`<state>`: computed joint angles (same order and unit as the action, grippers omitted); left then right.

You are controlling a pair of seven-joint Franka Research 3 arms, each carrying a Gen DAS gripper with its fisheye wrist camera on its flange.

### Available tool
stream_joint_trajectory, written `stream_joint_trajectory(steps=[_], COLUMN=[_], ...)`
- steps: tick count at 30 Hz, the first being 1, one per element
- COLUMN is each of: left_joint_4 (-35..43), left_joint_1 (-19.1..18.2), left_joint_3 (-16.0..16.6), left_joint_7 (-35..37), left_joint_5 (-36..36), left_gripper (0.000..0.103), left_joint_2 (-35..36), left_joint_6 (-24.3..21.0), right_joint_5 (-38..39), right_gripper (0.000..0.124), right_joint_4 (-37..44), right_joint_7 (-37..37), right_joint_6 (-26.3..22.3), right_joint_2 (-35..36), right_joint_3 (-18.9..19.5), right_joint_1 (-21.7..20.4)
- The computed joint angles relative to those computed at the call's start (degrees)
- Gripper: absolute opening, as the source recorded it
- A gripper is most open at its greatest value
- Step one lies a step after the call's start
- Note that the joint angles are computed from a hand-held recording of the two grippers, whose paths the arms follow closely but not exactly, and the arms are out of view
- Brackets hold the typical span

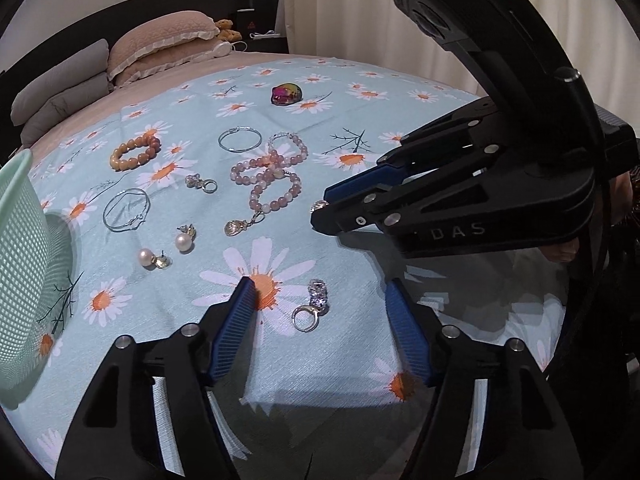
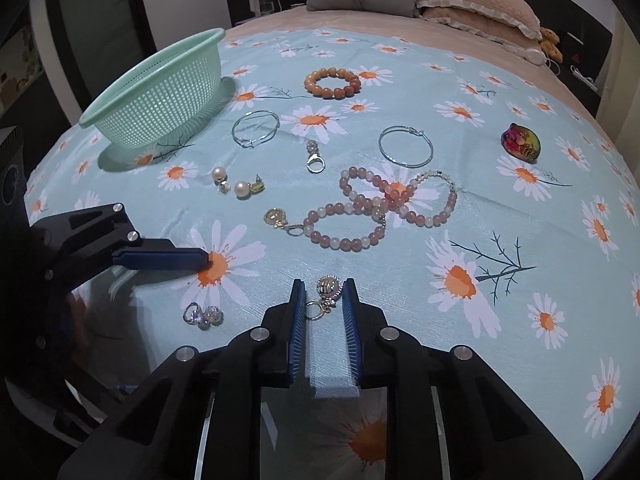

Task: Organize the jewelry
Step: 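Close left tool on the purple-stone ring while right tool grips the silver charm, then carry both items over the green basket and open both tools to drop them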

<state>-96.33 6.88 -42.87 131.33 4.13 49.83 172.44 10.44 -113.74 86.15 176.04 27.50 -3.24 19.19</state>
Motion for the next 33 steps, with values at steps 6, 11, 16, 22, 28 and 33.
stream_joint_trajectory(steps=[6,11,16,22,28,33], left_joint_4=[0.1,-1.8,-2.8,-2.8,-4.8,-7.0], left_joint_1=[1.3,0.4,-1.2,-1.6,2.4,5.5], left_joint_3=[-1.7,-0.6,2.3,4.3,1.5,-0.3], left_joint_7=[0.1,-0.8,-5.2,-11.3,-13.6,-15.8], left_joint_5=[-0.9,-0.5,0.9,2.4,4.6,6.9], left_gripper=[0.009,0.008,0.008,0.008,0.008,0.008], left_joint_2=[0.5,-0.8,-2.8,-4.5,-5.9,-7.5], left_joint_6=[-1.9,1.3,3.9,4.7,6.5,8.7], right_joint_5=[0.9,1.7,2.2,1.3,0.7,-0.1], right_gripper=[0.01,0.01,0.003,0.002,0.002,0.002], right_joint_4=[-0.5,-2.0,-3.3,-3.3,-3.9,-3.5], right_joint_7=[-0.3,0.3,1.0,2.8,5.1,6.8], right_joint_6=[1.2,3.2,4.7,5.1,6.6,6.1], right_joint_2=[-0.1,-0.8,-1.8,-2.0,-2.9,-4.1], right_joint_3=[0.9,0.1,-1.4,-5.2,-8.7,-12.6], right_joint_1=[-0.8,-0.1,1.1,5.1,9.0,13.3])
